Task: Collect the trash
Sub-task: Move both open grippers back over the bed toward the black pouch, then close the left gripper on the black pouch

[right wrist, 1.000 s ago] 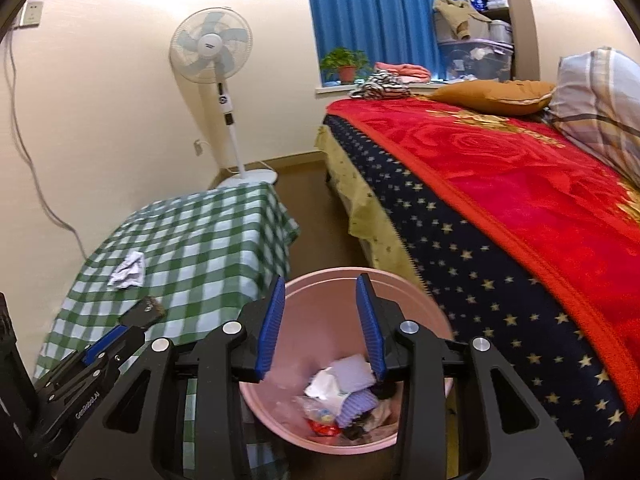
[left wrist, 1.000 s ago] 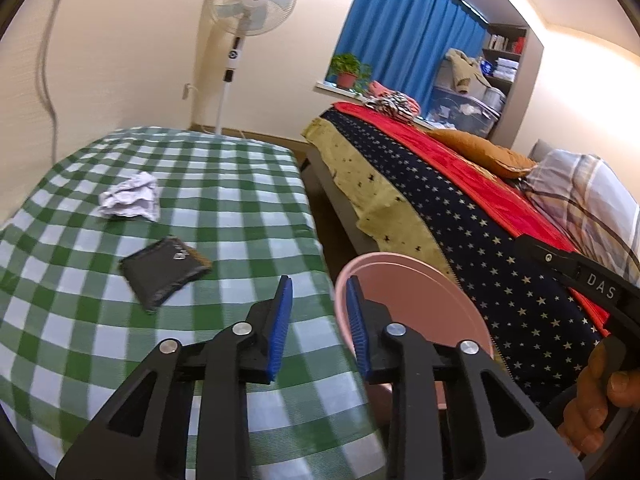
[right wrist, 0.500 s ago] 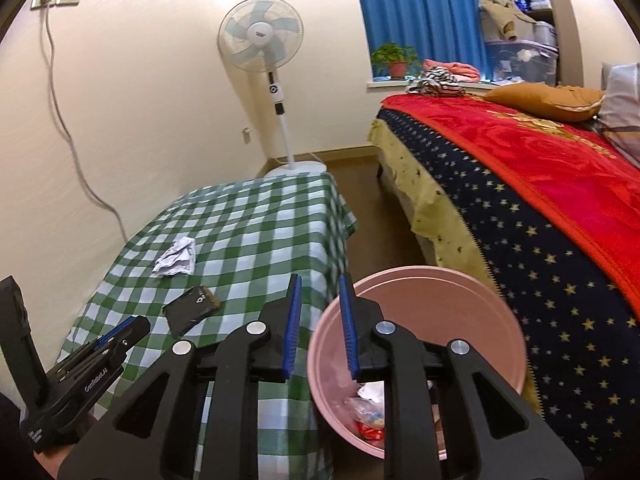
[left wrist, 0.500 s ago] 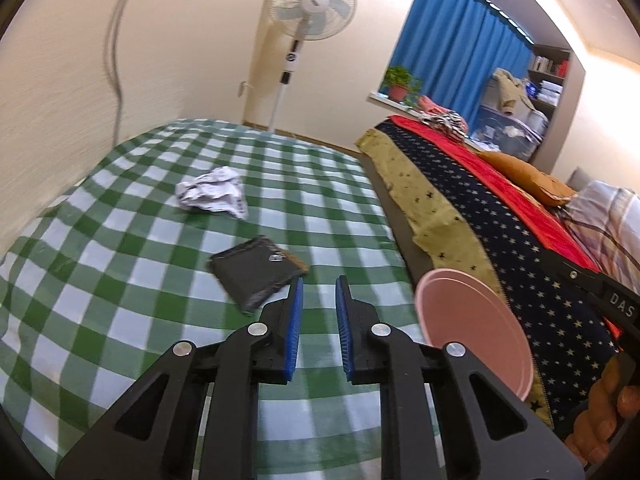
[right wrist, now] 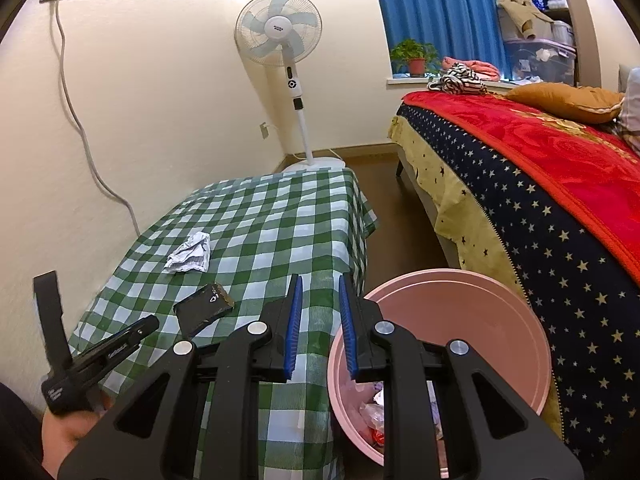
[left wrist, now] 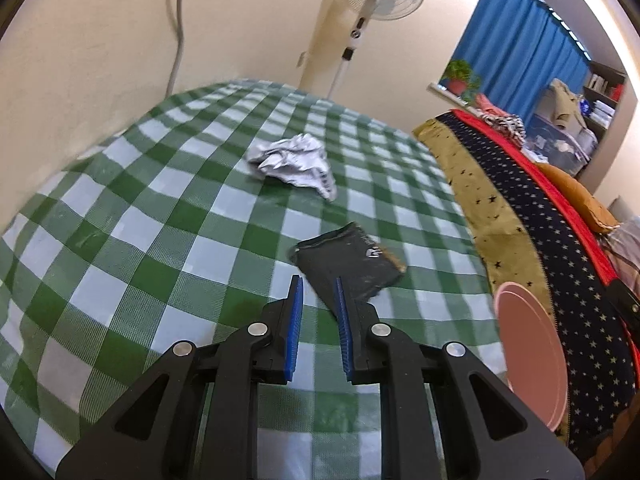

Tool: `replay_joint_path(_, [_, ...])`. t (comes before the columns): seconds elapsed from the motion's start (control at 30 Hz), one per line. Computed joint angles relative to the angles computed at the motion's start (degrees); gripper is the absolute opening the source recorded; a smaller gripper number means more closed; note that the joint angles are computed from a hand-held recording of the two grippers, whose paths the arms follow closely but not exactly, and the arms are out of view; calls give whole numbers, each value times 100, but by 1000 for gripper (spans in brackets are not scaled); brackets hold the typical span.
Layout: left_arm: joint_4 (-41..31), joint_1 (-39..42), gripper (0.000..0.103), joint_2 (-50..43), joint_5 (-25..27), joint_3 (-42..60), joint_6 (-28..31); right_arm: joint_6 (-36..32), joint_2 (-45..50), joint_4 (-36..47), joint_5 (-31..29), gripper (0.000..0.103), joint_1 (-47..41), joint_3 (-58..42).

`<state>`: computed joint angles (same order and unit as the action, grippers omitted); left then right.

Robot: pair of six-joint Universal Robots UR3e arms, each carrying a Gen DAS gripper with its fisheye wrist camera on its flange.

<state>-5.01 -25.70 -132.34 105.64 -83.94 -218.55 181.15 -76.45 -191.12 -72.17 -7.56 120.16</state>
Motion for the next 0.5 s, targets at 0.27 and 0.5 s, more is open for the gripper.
replay_joint_path(0.27, [-506, 263, 17, -431, -256, 748, 41, -81, 334, 85, 232, 19, -102, -255])
replay_joint_path(0.5, [-952, 514, 17, -677, -426, 1302, -31, -205, 582, 114, 316, 19, -112, -441])
